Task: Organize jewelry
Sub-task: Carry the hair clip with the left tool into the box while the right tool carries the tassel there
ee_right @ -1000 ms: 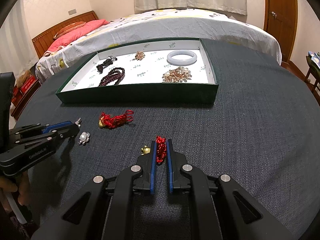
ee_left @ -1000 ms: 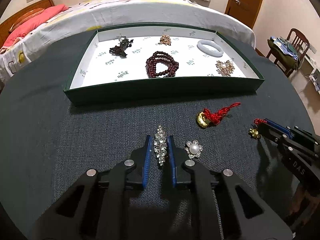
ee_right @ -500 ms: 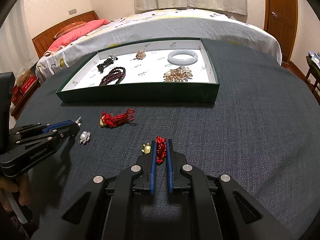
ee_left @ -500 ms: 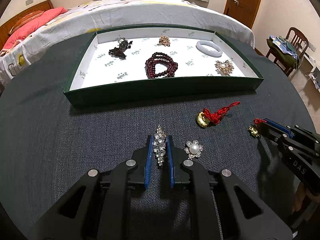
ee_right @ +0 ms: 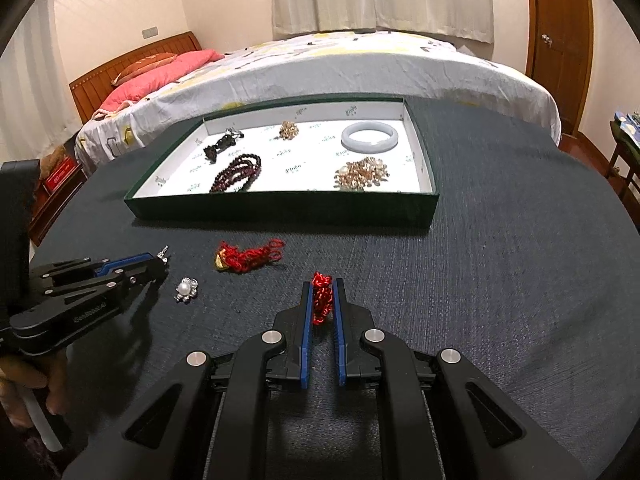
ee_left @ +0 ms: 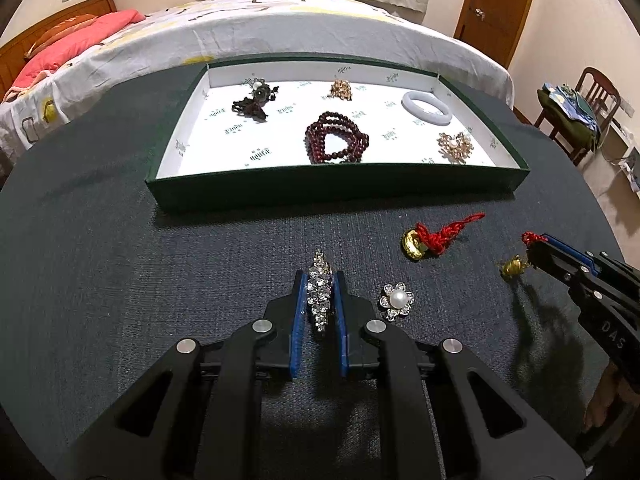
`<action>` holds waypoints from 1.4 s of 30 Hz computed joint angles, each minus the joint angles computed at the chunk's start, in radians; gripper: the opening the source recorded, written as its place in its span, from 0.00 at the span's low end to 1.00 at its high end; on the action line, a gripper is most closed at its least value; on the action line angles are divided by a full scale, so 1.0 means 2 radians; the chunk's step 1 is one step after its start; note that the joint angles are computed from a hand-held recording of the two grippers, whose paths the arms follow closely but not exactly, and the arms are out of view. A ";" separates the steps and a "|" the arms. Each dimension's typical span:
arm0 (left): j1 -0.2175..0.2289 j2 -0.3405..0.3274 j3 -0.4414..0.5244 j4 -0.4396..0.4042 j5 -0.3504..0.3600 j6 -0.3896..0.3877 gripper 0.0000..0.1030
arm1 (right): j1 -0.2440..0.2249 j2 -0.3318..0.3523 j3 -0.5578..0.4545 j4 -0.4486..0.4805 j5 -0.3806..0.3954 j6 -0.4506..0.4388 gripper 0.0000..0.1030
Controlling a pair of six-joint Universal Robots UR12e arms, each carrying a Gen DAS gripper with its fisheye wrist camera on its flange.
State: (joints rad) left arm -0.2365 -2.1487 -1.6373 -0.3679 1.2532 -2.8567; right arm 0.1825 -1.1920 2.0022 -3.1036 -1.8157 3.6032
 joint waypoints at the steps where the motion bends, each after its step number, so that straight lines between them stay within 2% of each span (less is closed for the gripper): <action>1: 0.000 0.001 0.000 0.001 -0.001 -0.001 0.13 | 0.001 0.000 0.000 0.000 -0.001 -0.001 0.10; 16: 0.007 0.015 -0.009 0.039 -0.020 -0.015 0.13 | 0.009 -0.008 -0.005 -0.021 -0.022 -0.008 0.09; 24: 0.007 0.014 0.003 0.060 -0.023 -0.027 0.12 | 0.009 -0.009 -0.019 -0.043 -0.028 -0.027 0.09; 33: 0.002 -0.002 0.039 0.088 -0.021 -0.035 0.12 | 0.003 0.004 -0.057 -0.071 -0.037 -0.064 0.09; 42: -0.006 -0.037 0.097 0.094 -0.011 -0.049 0.12 | -0.009 0.029 -0.097 -0.084 -0.024 -0.083 0.09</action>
State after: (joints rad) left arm -0.2488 -2.2232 -1.4429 -0.1790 1.2316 -2.9546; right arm 0.1648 -1.1349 1.8092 -3.2709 -1.8627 3.4374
